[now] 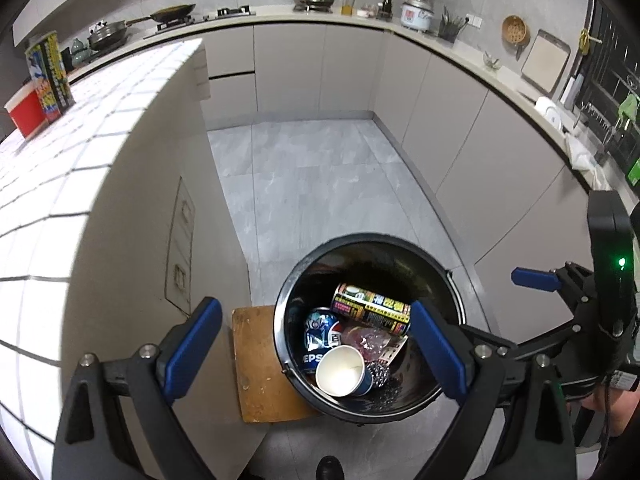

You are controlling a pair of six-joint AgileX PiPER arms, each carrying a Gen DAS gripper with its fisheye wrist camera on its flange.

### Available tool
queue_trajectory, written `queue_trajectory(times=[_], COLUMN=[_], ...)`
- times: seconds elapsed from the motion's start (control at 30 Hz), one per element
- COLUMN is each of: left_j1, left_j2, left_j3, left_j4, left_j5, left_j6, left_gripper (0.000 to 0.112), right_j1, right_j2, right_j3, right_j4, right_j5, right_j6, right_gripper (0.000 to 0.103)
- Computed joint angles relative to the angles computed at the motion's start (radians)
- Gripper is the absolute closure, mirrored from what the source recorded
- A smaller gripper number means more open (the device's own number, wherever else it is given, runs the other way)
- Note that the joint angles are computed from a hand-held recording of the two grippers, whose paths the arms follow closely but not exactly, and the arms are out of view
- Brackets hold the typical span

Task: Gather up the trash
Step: 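Move both open tools back over the island toward the cup and can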

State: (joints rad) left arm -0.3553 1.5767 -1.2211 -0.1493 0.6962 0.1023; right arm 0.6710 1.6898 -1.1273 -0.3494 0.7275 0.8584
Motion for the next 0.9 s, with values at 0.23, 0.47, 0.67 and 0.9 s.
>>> queue_trajectory(times=[0.23,0.47,0.67,0.9], left_j1=[0.059,0.198,0.396,0.591], left_j2=[-0.065,-0.119,-0.123,-0.105], left_j3=[-0.020,-0.062,-0.110,-0.138], left_j4=[-0.051,-0.161,-0.290,-0.340], left_j5=[0.049,0.112,0.185,0.191], left_j6=[0.047,0.162,0.285,0.388], left_gripper=[0.017,0.017,0.016,0.016], right_j1=[0.052,0.109,0.140,0.186], right_j2=[-0.010,0.046,0.179,0.408], right_j3=[-0.082,-0.287,-0.567,-1.000], right_j4=[-0.049,-0.095,-0.072,-0.049], right_j5=[0.093,0.198,0.264,0.395], right_j6=[0.050,0.045,-0.018,-0.109], right_gripper=[0.000,0.000,0.000,0.000])
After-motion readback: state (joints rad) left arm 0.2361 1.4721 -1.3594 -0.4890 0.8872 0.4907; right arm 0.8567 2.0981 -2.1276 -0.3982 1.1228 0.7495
